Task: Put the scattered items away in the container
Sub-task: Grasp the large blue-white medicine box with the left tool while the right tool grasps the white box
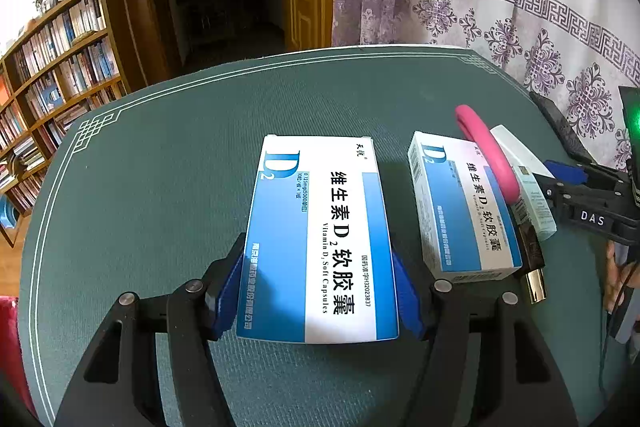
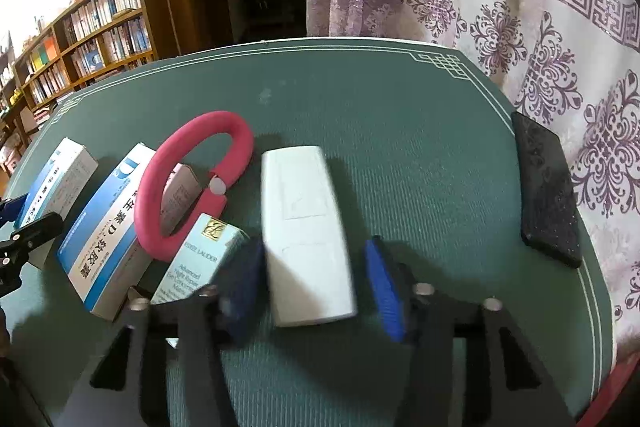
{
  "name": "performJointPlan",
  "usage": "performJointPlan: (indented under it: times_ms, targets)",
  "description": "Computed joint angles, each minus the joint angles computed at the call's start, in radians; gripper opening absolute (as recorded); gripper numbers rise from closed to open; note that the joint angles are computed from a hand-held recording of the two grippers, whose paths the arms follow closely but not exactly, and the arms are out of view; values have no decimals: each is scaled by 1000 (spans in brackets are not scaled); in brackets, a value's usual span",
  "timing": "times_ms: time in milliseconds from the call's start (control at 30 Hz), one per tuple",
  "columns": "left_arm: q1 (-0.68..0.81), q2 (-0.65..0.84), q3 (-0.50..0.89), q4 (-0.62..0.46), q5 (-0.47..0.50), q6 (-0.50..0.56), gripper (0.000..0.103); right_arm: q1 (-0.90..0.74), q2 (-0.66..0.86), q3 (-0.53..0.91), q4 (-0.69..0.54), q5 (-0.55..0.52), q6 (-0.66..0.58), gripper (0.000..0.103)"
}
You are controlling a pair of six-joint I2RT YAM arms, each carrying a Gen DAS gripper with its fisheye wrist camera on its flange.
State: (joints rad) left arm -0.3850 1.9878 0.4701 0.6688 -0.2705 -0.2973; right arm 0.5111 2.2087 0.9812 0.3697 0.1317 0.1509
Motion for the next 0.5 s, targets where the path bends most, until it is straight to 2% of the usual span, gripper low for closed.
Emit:
performJointPlan:
  times_ms: [200,500]
  targets:
    - [-13,-21,-17,10,-3,5,67,2,-29,-46,12,-1,18,43]
    - [-74,-104,-25,-43,-25,-22,67,5,-272,-314,126,3,66,43]
